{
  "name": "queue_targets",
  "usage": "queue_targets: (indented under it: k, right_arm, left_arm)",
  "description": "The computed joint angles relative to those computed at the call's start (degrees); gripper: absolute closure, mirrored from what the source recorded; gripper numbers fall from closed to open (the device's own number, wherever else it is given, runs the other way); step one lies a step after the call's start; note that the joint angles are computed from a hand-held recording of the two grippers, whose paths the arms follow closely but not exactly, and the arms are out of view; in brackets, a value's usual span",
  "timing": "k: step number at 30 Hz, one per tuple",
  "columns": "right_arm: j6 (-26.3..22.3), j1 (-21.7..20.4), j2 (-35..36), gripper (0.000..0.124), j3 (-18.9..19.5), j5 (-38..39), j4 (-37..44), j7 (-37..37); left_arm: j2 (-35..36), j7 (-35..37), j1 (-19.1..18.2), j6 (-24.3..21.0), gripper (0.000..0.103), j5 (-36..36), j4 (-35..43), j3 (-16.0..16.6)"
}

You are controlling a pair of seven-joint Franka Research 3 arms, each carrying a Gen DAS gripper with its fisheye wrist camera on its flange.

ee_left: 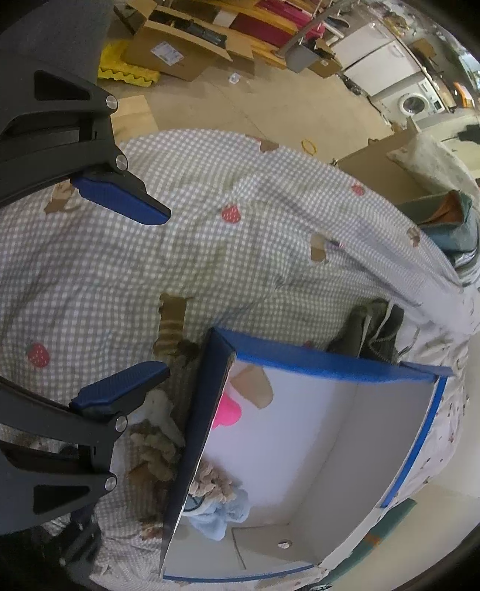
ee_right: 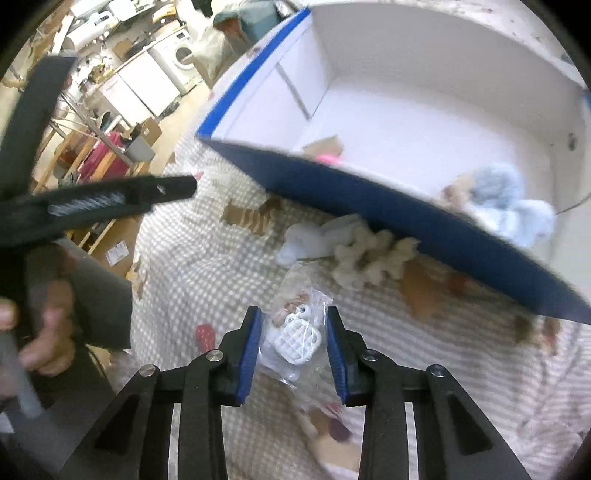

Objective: Organize soft objects
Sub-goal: 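Grasp the clear plastic bag with the white item using the right gripper, then grasp the white fabric item with the left gripper while the right gripper holds the bag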

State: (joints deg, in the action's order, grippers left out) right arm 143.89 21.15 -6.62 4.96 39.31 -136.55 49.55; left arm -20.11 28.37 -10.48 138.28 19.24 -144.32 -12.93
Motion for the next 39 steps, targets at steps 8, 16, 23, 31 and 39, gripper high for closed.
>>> queue_targets:
  k: [8, 16, 23, 31, 39]
  right_arm:
    - [-1.42, -4.24, 1.50, 0.088, -2.64, 1.67, 1.62, 6.66]
    - [-2.36, -5.71, 3.87, 0.088, -2.57, 4.69, 4.49, 6.10]
    - [-1.98, -6.11, 5.56, 0.088, -1.99, 4.67, 5.52, 6.30]
    - [-2.64, -6.39, 5.09, 0.088, -1.96, 4.99, 5.33, 6.45]
    - [-2.74, -6.34, 5.74, 0.088, -1.80, 3.81, 5.85, 7.79]
  left_arm:
    - [3.89, 3.99, -1.78, 1.56, 0.029, -1.78, 1.75, 0.17]
    - [9.27, 8.14, -2.51, -0.20, 0.029, -0.91, 5.11, -0.32]
    - [13.92, 10.83, -2.53, -0.75, 0.029, -1.40, 9.79, -0.18]
    - [20.63, 13.03, -2.24, 2.46, 0.029, -2.12, 13.53, 0.46]
    - [24.51, 20.32, -1.45, 8.67, 0.056, -8.90, 13.28, 0.24]
